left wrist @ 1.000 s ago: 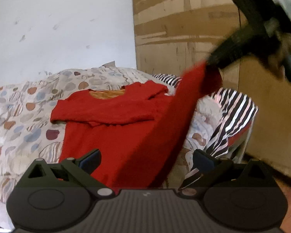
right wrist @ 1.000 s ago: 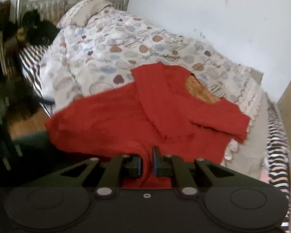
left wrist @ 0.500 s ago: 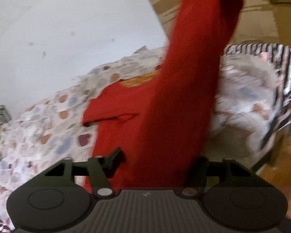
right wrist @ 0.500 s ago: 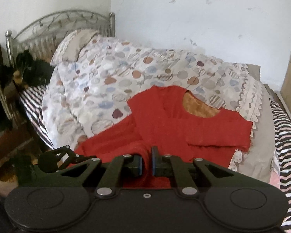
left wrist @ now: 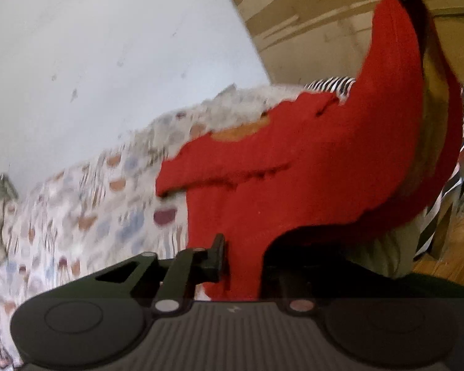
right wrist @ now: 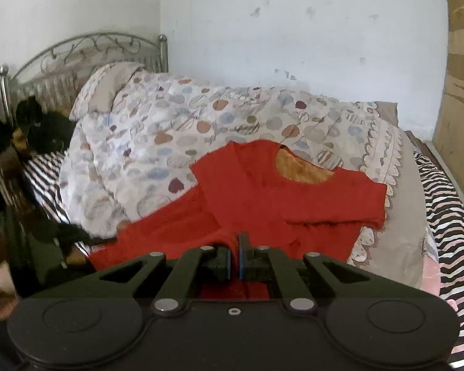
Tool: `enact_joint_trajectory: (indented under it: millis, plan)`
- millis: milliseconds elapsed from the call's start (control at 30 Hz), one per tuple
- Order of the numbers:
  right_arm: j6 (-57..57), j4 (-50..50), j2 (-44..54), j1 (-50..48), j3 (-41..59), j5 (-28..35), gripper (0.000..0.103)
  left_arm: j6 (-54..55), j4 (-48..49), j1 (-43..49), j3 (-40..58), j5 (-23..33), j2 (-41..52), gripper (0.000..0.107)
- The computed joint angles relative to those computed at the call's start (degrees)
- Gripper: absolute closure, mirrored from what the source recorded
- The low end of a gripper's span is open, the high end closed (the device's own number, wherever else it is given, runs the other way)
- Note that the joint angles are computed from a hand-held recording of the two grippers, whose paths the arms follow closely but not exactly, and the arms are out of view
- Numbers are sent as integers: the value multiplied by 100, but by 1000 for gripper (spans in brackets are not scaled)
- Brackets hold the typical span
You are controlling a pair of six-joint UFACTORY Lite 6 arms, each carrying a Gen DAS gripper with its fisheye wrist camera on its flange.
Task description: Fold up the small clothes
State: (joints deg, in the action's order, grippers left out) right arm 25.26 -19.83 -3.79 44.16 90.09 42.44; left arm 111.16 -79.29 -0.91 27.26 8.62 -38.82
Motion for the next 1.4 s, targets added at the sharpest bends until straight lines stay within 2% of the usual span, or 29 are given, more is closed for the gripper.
enact_joint_trajectory:
  millis: [67,133,233,267,333,400,500,533,600,700,833,967,1033,1100,1167,1267,1400]
  plan:
    - [219,-277,-214,143,-398,14,99,-588,577,-92,310,16,207,98]
    - [528,-624,-470,292,-892,67,98,-1638,1571,2,706,287,425,98]
    - [1025,-1092,-874,536,-1738,156,94,-2538,2330,199,1423,792,905,98]
    - [1218,-1220,-995,618,-1999,153,86,-2888,2645,220,1721,947,1125,98]
    - [1675,-1418,-1213,797,-2531,103,77,-3589,3272,224,2202,1245,1402,98]
    - [2402,-1779,-1286,1065,-2926,57,57,-4102,3708,225,2648,1512,1698,98]
    - [3777,-2595,-1210,1611,-3381,-189,33,-4589,4071,273,3339,1943,2202,98]
    - [4360,-2980,-1078,1827,-3465,-281,30,-4716,4166,275,3435,2045,2235,98]
    - [5393,-3765,-718,2223,-3489,-289,18,-4969,4366,257,3769,2233,2452,98]
    - [6711,-5056,203,2808,-3134,132,11,-5258,4584,199,4203,2486,2706,98]
    - [7125,-6029,1773,3298,-2000,1158,5,-5527,4815,52,4719,2651,2970,98]
    - [6642,-6178,3069,3165,-741,1571,3,-5629,4822,-44,5081,2805,3117,98]
    - [6374,-6184,3747,3097,-118,2190,6,-5589,4831,-66,5053,2753,3031,98]
    - [6226,-6117,4179,2993,239,2800,14,-5459,4829,-51,4924,2630,2887,98]
    - [6403,-6094,4174,2896,95,3208,19,-5288,4843,-22,4627,2442,2652,98]
    - [6683,-6275,3608,2883,-819,3556,24,-4994,4742,74,4032,2262,2217,98]
    - [6565,-6480,2659,3017,-2242,3620,24,-4501,4383,241,2989,2052,1477,98]
